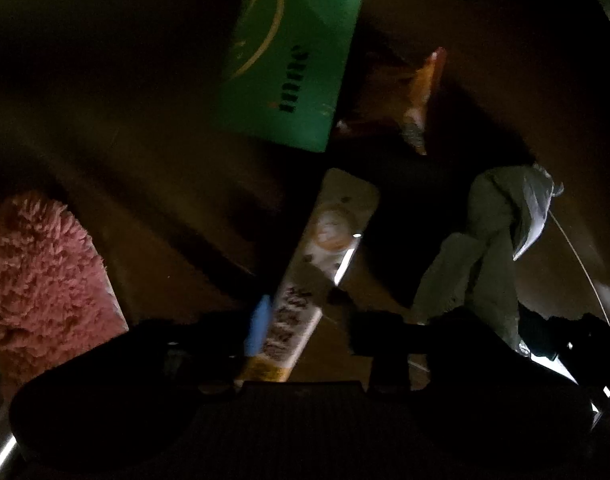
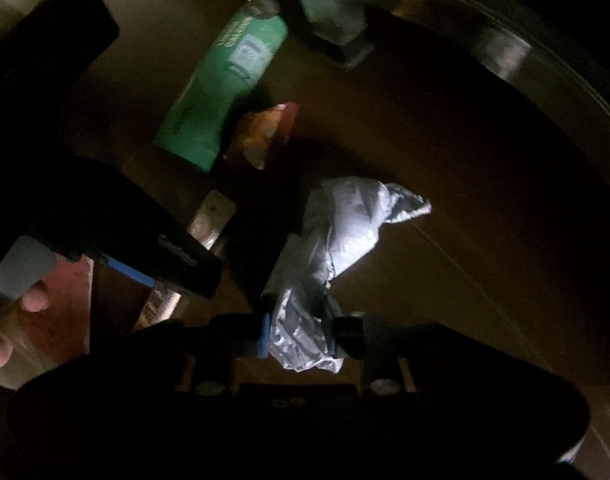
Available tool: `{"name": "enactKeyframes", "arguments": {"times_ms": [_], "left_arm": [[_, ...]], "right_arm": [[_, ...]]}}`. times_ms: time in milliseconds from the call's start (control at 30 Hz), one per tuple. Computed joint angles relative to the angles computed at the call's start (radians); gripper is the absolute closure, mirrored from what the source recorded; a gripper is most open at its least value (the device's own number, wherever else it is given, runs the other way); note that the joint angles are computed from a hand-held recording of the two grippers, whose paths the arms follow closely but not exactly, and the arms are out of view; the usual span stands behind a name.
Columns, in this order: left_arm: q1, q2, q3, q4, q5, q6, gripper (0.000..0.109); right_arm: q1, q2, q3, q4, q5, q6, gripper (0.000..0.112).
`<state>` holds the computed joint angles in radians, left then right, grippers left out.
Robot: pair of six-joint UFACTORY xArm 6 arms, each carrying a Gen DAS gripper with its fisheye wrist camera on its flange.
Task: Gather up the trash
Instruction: 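Grasp the snack stick with the left tool while the right tool grasps the crumpled tissue, then lift the snack stick and tissue and carry them over the wastebasket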
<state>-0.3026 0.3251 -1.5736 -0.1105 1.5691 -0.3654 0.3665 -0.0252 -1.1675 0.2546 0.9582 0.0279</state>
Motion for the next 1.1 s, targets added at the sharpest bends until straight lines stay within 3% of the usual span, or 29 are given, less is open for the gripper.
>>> {"name": "enactKeyframes", "arguments": {"times_ms": [233, 533, 800, 1100], "left_arm": [[-0.042, 0.015, -0.028, 0.008, 0.021, -0.008, 0.084], [-0.085, -0.01, -0.127, -0.023, 0.12, -0.064, 0.084], [-0.104, -0.044, -0.349, -0.069, 0.295, -0.098, 0.084], [-0.087, -0.013, -0.766, -0.144, 0.424, -0.061, 0.084]], "right_arm": [[-0.017, -0.105, 0.059, -0.083, 0.023, 0.188, 0.1], [-0.017, -0.273, 0.056, -0.167, 0.185, 0.351, 0.102], [0.051, -0.378, -0.078, -0.261, 0.368, 0.467, 0.102], [0.216, -0.392, -0.387, -0.419, 0.551, 0.553, 0.102]]}}
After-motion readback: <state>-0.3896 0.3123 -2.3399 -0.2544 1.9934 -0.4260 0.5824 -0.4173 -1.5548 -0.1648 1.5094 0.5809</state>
